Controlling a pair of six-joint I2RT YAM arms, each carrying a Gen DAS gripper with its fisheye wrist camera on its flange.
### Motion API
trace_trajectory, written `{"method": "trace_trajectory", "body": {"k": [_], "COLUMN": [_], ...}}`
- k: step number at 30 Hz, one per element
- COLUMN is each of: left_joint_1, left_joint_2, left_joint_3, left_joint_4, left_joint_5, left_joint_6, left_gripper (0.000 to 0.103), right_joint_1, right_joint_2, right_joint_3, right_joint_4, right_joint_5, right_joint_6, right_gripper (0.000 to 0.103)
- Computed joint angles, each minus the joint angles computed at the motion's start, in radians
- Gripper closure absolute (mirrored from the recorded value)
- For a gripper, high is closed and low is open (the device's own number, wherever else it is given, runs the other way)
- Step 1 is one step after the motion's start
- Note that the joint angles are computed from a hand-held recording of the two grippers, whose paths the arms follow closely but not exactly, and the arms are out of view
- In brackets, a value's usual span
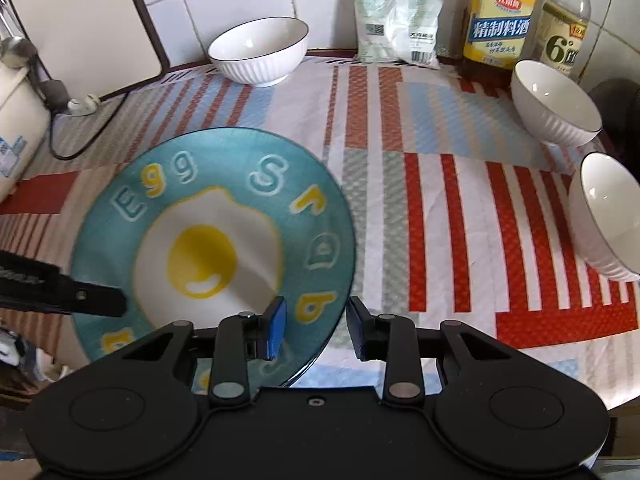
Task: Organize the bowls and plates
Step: 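Carry the blue egg plate over and lower it onto the plate stack, then move the left gripper to the rim of a white ribbed bowl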
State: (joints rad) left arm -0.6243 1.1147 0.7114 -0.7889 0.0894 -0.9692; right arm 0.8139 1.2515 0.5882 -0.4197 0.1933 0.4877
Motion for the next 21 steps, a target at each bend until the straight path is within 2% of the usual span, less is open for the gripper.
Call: {"method": "trace_trajectory", "body": {"k": [4, 7, 13, 19, 21], "left_joint_1": [-0.006, -0.046, -0.066, -0.138, -0.142], "left_joint_2": [-0.022, -0.01, -0.022, 0.024, 0.002], "left_joint_3": [-0.005, 0.026, 0.03, 0.1, 0.106], "left_joint_4": [-0.012, -0.047, -0.067, -0.164, -0.162], "left_joint_5": [-0.001, -0.03, -0.05, -0.156, -0.147], "left_joint_6": [-0.002, 0.06, 0.043, 0.029, 0.034], "left_gripper": [0.079, 0.08, 0.082, 0.082, 0.082], "right_joint_1": [0.005, -0.005, -0.005, -0.033, -0.043], "right_joint_2": [0.023, 0.012, -0.027, -0.12, -0.168], "right_joint_3": [0.006, -0.009, -0.02, -0.045, -0.043], "right_joint_4": [0.022, 0.04, 0.027, 0.015, -0.014], "right_joint_5": [0.028, 0.025, 0.055, 0.026, 0.008], "right_joint_6": [-0.02, -0.038, -0.036, -0.043, -0.068], "right_gripper": [0.07, 0.072, 0.074, 0.074, 0.073]}}
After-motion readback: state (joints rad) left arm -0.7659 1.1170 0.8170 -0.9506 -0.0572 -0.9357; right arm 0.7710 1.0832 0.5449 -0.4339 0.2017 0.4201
